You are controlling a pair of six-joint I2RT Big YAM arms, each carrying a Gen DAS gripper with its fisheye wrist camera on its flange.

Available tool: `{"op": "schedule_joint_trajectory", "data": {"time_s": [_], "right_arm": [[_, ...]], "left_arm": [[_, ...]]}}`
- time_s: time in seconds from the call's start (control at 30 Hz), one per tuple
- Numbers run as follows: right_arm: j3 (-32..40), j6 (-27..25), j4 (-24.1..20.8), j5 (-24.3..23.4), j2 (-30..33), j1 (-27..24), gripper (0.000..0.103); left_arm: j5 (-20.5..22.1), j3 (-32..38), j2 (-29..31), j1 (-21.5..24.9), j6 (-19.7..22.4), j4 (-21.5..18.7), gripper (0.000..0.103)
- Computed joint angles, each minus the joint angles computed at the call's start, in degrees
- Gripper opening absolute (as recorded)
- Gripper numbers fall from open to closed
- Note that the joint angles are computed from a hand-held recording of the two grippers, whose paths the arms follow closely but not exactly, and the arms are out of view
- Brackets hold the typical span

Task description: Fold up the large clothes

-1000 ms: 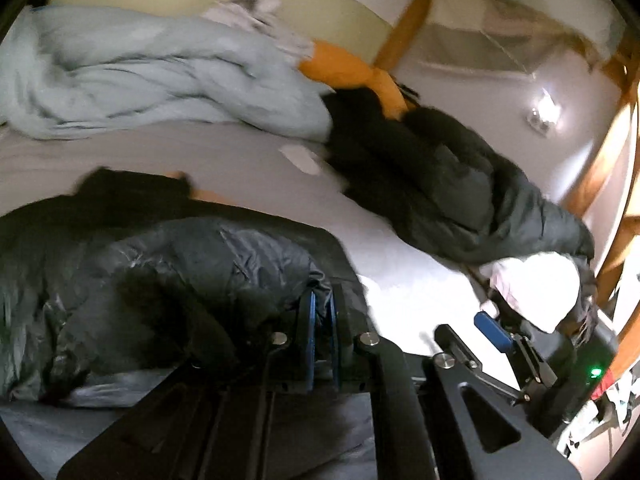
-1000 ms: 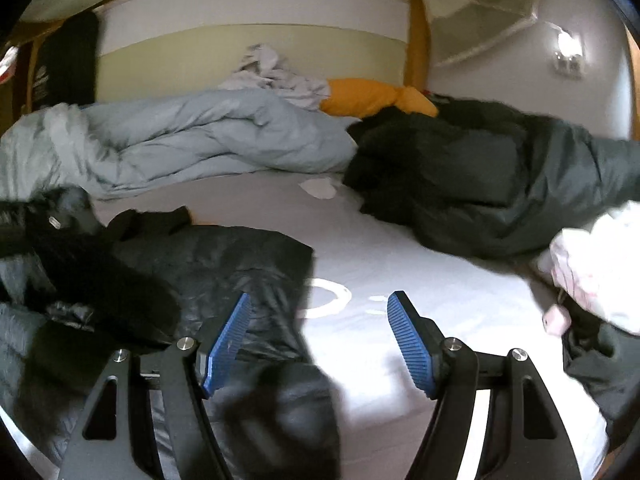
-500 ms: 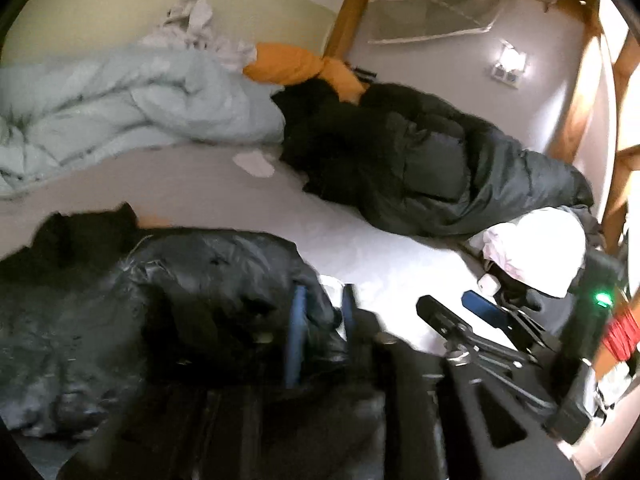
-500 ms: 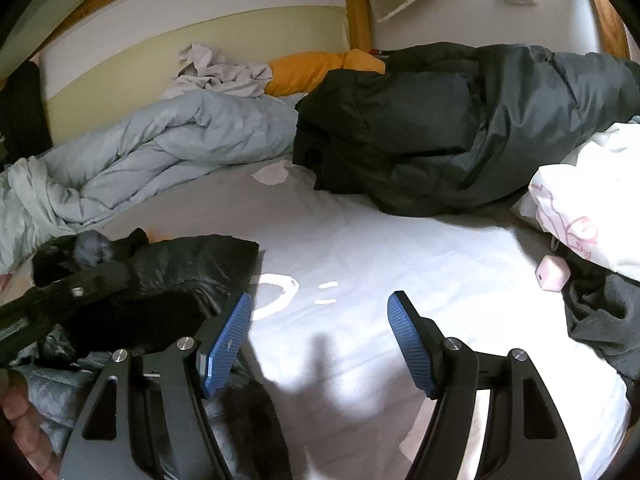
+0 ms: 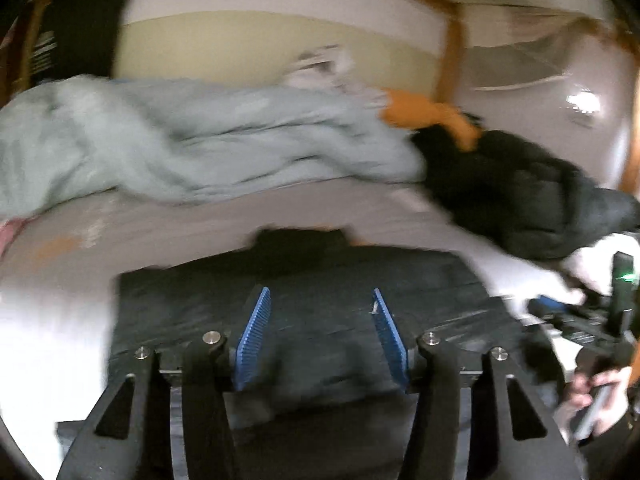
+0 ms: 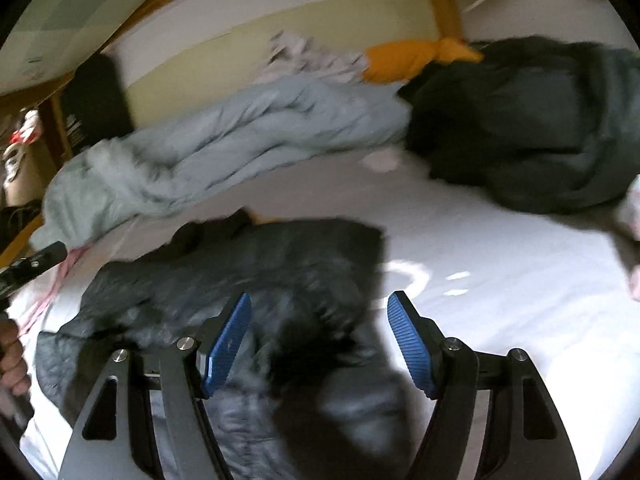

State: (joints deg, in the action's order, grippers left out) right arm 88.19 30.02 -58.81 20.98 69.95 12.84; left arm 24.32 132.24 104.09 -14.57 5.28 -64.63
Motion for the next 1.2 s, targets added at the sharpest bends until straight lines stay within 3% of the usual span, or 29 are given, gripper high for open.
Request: {"op": "schedule_joint_trajectory", "data": {"time_s": [0.13,0.27,0.3,0.33,0.37,0.43,0.5,0.57,0.6,0.67,0.73,0.77,0.83,0.93,1.07,1.17,1.2], "right_arm": [[0.5,1.5,-1.9,-6.6,2.1,-0.7,0.073],[1.8,1.1,-2.8,-9.9,4.4,-1.5,0.072],[3.4,-0.3,-4.8,-9.3,6.0,-1.3,0.056],[5.3,-2.3,-6.9,-8.0,7.8,-1.0,0.024],[6.3,-3.6,-7.4,-7.1,8.7,-0.8,0.016],[7.7,-6.2,-6.5,-1.8,9.9,0.0,0.012],[8.7,-8.7,-4.0,3.4,10.0,1.0,0.011],[7.0,-14.0,3.1,6.8,7.8,2.6,0.011],[7.3,-16.3,4.0,9.8,7.8,3.5,0.011],[10.7,-15.5,-1.2,12.4,10.4,3.5,0.011],[14.5,-10.6,-10.1,7.7,14.3,0.9,0.011],[14.7,-8.7,-12.1,5.4,15.3,-0.3,0.011],[13.3,-7.0,-13.5,1.8,16.1,-2.0,0.013],[11.8,-7.6,-13.6,1.1,16.0,-2.7,0.017],[11.3,-7.8,-12.7,2.5,15.0,-2.4,0.027],[9.9,-8.0,-12.1,4.3,12.8,-2.1,0.035],[9.2,-7.7,-11.6,4.9,11.8,-1.8,0.043]], "left_arm": [[-4.1,-0.1,2.2,4.5,-0.2,-1.4,0.056],[-7.0,3.0,6.5,7.2,-1.7,-6.7,0.057],[-7.8,3.4,7.4,7.5,-2.2,-7.7,0.057],[-8.5,4.0,8.4,7.8,-2.5,-8.8,0.057],[-8.7,4.0,8.9,8.1,-2.6,-9.3,0.057],[-9.5,2.8,9.1,8.3,-3.0,-9.1,0.057],[-9.4,0.7,8.2,8.3,-3.3,-7.7,0.057],[-8.8,-1.2,7.1,8.5,-2.6,-6.3,0.057],[-8.9,-1.6,6.8,8.4,-1.9,-6.1,0.057],[-10.0,-1.4,6.9,8.1,-0.4,-6.7,0.057],[-11.6,0.7,8.2,7.5,1.0,-8.5,0.057],[-12.9,1.8,8.8,7.1,1.7,-9.6,0.058],[-15.5,5.0,10.9,6.4,2.7,-12.8,0.059],[-17.8,9.1,13.8,5.9,2.2,-16.6,0.063],[-16.6,7.0,12.8,6.3,0.9,-14.5,0.061],[-14.9,0.4,8.2,6.8,2.3,-8.4,0.061],[-14.6,-2.7,5.9,7.0,3.1,-5.4,0.061]]}}
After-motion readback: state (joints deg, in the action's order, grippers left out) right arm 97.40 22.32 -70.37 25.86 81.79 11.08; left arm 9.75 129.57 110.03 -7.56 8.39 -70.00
